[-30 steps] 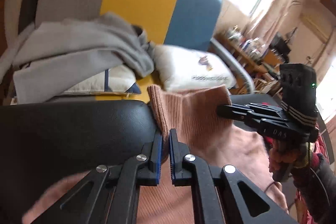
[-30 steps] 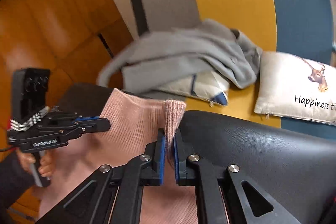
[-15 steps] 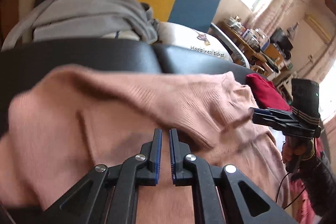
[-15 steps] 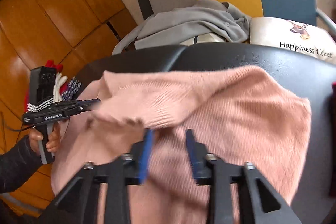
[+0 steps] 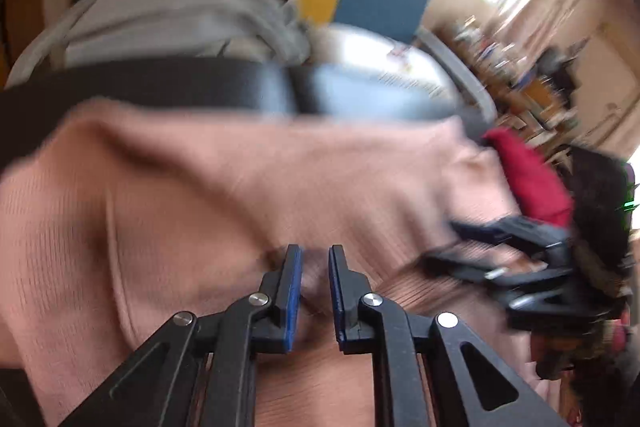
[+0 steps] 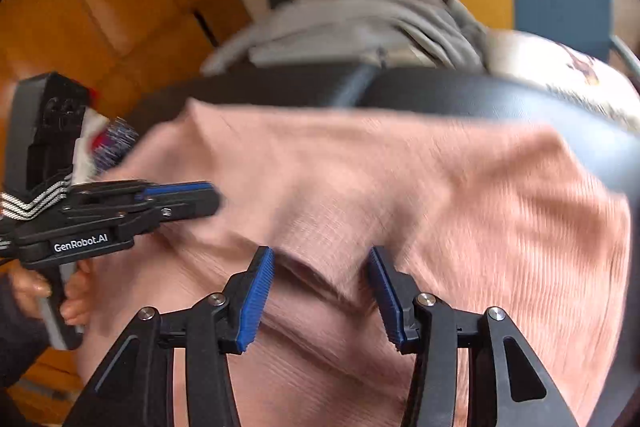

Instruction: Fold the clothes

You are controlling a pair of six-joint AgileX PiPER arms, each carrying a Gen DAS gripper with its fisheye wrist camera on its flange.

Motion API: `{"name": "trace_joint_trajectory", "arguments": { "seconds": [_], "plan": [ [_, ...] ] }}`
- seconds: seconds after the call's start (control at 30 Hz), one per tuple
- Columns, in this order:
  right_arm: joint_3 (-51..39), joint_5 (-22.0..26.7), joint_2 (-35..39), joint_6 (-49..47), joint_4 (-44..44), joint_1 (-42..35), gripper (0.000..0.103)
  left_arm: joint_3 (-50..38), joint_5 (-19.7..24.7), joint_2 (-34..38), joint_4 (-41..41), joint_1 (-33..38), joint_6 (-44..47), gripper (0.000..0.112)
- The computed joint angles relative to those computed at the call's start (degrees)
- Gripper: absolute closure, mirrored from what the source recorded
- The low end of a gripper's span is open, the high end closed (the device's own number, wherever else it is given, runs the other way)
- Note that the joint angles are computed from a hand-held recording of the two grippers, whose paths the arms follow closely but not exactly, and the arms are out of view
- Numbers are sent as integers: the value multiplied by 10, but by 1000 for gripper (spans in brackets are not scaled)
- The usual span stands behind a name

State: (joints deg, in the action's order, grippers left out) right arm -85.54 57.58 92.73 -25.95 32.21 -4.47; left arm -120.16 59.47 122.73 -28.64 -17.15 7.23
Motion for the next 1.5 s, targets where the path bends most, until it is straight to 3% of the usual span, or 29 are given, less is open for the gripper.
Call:
{"name": "trace_joint_trajectory", "arguments": {
  "seconds": [0.07,0.2,0.3,0.4,0.53,0.63,0.7,0.77,0.83,0.97,1.13,1.27,1.33,1.37,1.5],
  "plan": [
    [74,-50,-34,-60,54,-19,53,61,-36,-21,-9,4,8,101],
    [91,-74,-43,-52,57,-18,53,110,-59,-54,-25,10,-49,101],
    [98,-84,-51,-43,47,-10,52,231,-93,-140,-52,32,-44,100],
    [102,-87,-54,-43,49,-9,52,390,-107,-258,-111,99,5,97],
    [107,-99,-62,-26,24,7,50,566,-59,-430,-92,257,23,96],
    [98,-109,-62,11,-36,40,41,627,-12,-534,-38,384,45,95],
    [78,-106,-61,78,-125,81,30,651,28,-582,-39,490,99,91],
    [47,-83,-55,163,-227,129,29,664,53,-594,-57,558,140,91],
    [35,-71,-68,211,-251,150,29,676,71,-595,-76,609,176,88],
    [65,-85,-139,276,-260,186,18,683,59,-559,-102,597,179,88],
    [145,-67,-211,356,-337,240,15,679,60,-508,-151,581,185,87],
    [218,-66,-239,377,-333,222,12,675,14,-490,-133,538,151,87],
    [259,-107,-261,378,-338,223,10,675,-8,-488,-121,521,132,87],
    [262,-111,-260,371,-334,224,3,669,-11,-485,-114,515,120,91],
    [242,-92,-233,392,-380,253,0,614,26,-477,-120,506,92,101]
  ]
}}
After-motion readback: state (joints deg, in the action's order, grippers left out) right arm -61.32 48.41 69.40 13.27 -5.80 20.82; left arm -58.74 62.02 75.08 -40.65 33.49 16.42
